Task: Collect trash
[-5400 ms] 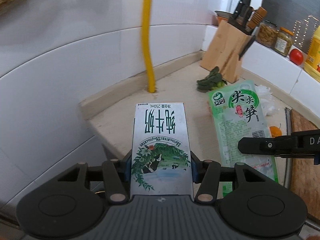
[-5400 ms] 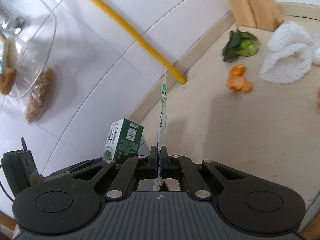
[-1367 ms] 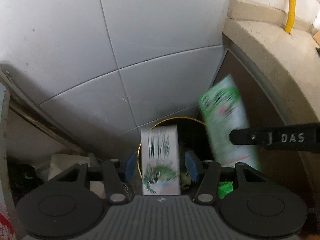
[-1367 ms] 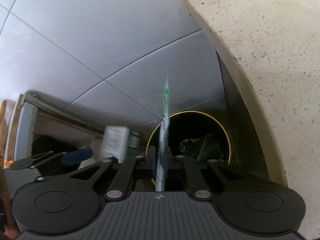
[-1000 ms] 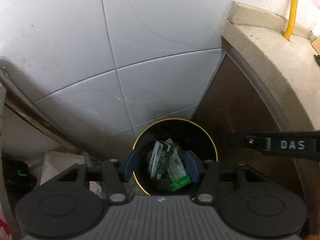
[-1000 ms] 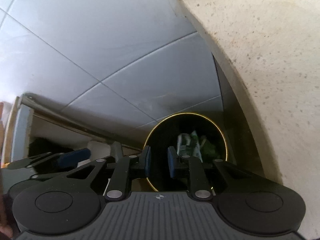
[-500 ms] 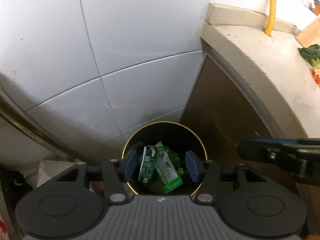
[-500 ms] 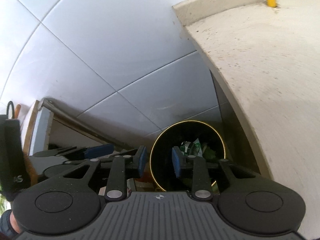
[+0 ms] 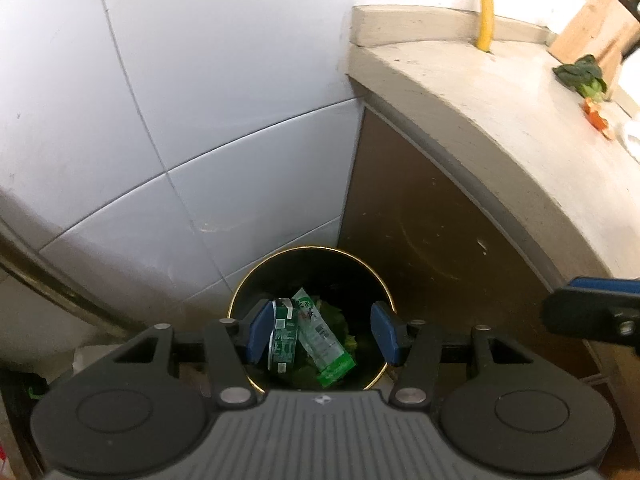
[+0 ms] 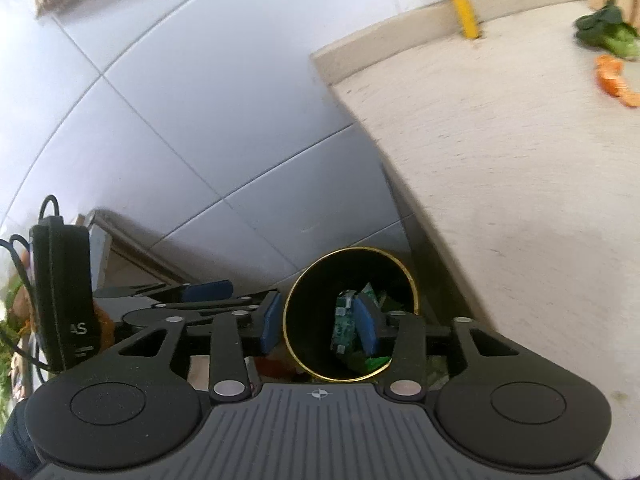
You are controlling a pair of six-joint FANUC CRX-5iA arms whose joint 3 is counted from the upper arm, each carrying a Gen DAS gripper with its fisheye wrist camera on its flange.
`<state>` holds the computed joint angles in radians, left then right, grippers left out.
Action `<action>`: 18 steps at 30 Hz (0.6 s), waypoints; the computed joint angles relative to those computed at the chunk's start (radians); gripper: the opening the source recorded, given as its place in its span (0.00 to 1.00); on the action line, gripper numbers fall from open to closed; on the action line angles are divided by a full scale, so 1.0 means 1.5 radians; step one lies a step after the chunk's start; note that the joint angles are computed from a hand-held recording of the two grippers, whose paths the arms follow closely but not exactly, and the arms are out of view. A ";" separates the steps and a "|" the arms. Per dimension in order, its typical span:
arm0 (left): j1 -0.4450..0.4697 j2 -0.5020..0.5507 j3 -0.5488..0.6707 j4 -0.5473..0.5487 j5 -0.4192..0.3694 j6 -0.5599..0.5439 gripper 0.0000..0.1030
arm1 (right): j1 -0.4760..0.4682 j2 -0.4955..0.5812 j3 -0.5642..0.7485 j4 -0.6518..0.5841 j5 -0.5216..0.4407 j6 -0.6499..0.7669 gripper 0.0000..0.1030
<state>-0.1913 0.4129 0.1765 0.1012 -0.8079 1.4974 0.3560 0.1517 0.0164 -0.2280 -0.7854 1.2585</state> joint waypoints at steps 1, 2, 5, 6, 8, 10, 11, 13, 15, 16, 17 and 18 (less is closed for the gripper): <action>0.000 -0.003 -0.005 0.005 0.004 -0.009 0.47 | 0.004 -0.012 -0.015 0.018 0.009 -0.018 0.52; 0.000 -0.006 -0.010 0.011 0.007 -0.016 0.47 | 0.006 -0.022 -0.028 0.033 0.017 -0.034 0.53; 0.000 -0.011 -0.019 0.028 0.013 -0.041 0.48 | 0.011 -0.059 -0.073 0.082 0.037 -0.093 0.66; -0.001 -0.012 -0.020 0.030 0.014 -0.046 0.48 | 0.015 -0.075 -0.095 0.107 0.048 -0.124 0.67; -0.001 -0.015 -0.024 0.036 0.016 -0.057 0.50 | 0.016 -0.104 -0.131 0.144 0.066 -0.175 0.70; -0.002 -0.017 -0.028 0.042 0.018 -0.068 0.52 | 0.011 -0.129 -0.159 0.177 0.077 -0.219 0.75; -0.002 -0.018 -0.030 0.045 0.018 -0.073 0.52 | 0.011 -0.141 -0.177 0.206 0.085 -0.253 0.77; -0.003 -0.020 -0.034 0.050 0.019 -0.082 0.52 | 0.010 -0.160 -0.208 0.260 0.094 -0.317 0.78; -0.004 -0.022 -0.037 0.056 0.018 -0.091 0.52 | 0.006 -0.171 -0.224 0.293 0.093 -0.365 0.79; -0.004 -0.023 -0.038 0.059 0.016 -0.095 0.52 | 0.002 -0.175 -0.232 0.302 0.094 -0.380 0.80; -0.004 -0.024 -0.039 0.061 0.015 -0.098 0.52 | -0.001 -0.183 -0.243 0.315 0.096 -0.399 0.80; -0.003 -0.027 -0.043 0.067 0.016 -0.102 0.52 | -0.002 -0.189 -0.254 0.332 0.097 -0.419 0.81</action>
